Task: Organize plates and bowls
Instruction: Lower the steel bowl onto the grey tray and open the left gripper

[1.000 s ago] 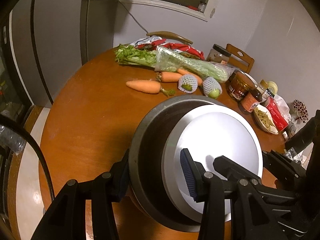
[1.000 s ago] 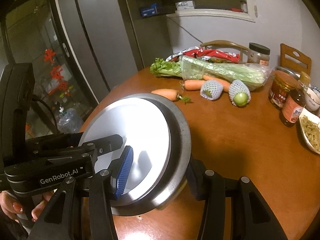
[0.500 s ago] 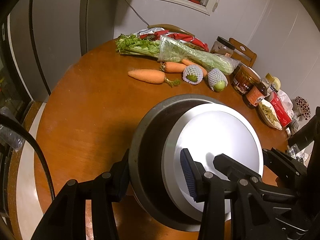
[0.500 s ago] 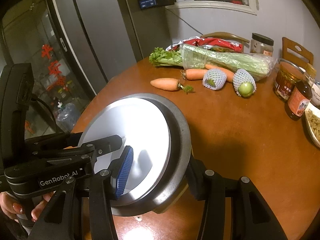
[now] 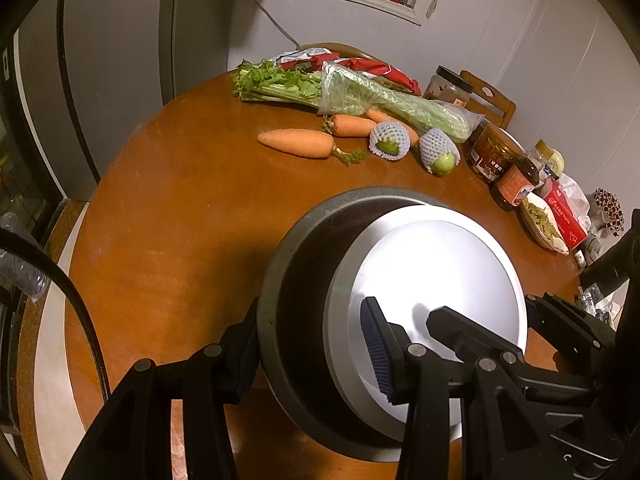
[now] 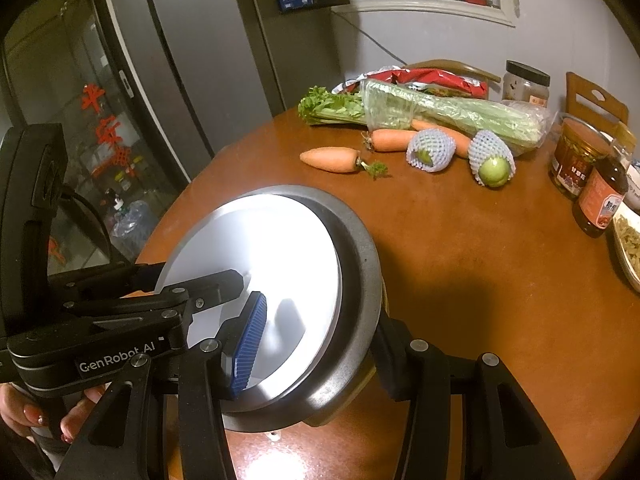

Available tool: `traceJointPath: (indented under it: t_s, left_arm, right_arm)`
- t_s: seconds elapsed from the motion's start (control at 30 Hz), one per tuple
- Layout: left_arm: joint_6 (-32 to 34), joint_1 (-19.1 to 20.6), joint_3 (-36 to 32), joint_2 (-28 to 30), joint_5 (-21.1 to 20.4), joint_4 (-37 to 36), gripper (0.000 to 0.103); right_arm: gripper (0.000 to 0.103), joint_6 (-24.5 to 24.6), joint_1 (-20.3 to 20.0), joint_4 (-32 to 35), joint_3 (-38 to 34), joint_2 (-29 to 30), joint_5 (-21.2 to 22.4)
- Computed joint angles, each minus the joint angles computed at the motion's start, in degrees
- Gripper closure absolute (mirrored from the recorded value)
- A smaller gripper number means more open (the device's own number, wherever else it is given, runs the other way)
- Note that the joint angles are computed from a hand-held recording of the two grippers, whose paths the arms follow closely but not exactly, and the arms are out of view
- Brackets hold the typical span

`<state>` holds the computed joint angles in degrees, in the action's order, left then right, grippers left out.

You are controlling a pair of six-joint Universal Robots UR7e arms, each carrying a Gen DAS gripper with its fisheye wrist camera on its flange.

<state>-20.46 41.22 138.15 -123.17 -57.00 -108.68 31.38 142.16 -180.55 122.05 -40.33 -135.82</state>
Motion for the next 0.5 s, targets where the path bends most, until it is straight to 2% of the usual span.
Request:
traceJointPath:
  t_s: [0.5]
  left_arm:
    - [1.3,0.7,0.6,0.3,0.3,-1.3,0.056]
  right_arm:
    - [0.051,0.3,-0.3,0.5,-0.2,0.7,-0.3]
